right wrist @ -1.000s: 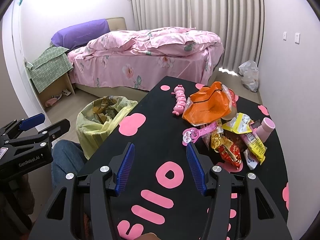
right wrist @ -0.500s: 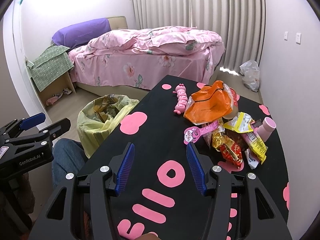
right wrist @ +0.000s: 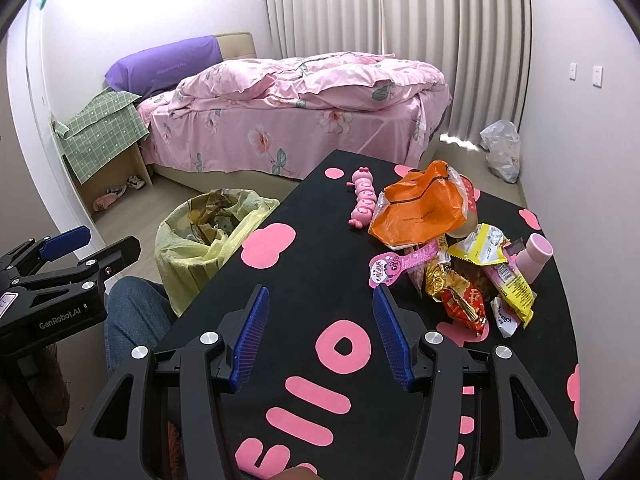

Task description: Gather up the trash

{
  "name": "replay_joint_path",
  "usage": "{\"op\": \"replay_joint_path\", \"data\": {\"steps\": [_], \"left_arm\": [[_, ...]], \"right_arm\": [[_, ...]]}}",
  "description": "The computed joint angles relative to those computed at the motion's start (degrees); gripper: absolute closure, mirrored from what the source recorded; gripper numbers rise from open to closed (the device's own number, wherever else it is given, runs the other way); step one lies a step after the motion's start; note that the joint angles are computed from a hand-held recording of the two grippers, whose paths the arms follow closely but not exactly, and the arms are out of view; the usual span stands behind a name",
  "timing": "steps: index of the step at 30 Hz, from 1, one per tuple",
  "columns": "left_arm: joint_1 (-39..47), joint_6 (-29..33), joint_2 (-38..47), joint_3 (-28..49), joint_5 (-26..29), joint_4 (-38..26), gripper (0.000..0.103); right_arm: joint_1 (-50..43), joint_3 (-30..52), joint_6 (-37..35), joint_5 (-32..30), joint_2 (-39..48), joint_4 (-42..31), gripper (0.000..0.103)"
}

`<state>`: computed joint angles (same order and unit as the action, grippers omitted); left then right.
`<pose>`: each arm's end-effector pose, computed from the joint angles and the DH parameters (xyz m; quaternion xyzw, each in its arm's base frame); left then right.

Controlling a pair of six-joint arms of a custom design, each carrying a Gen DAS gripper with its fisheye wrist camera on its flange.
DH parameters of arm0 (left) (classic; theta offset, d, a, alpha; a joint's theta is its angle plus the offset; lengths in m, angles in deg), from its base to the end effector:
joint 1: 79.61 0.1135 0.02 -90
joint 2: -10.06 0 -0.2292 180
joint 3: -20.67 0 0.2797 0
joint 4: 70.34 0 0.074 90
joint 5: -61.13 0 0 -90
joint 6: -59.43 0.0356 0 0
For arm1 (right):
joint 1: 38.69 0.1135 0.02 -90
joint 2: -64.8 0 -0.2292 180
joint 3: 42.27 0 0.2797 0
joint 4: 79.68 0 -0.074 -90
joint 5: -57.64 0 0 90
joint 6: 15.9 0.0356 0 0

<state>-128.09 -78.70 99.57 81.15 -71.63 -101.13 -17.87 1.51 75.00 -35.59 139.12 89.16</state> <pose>0.2255 -0.2183 0.1204 -0.0922 0.8994 0.0531 0.4241 0.2617 0.1017 0.1192 -0.1691 0.8964 0.1023 0.3968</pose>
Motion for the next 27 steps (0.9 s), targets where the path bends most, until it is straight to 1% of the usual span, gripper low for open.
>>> {"op": "replay_joint_path", "data": {"steps": [27], "left_arm": [[0.18,0.15,0.37,0.54,0.1,-0.2,0.021]], "right_arm": [[0.31,-0.13,0.2,0.23,0.03,0.02,0.052]]}}
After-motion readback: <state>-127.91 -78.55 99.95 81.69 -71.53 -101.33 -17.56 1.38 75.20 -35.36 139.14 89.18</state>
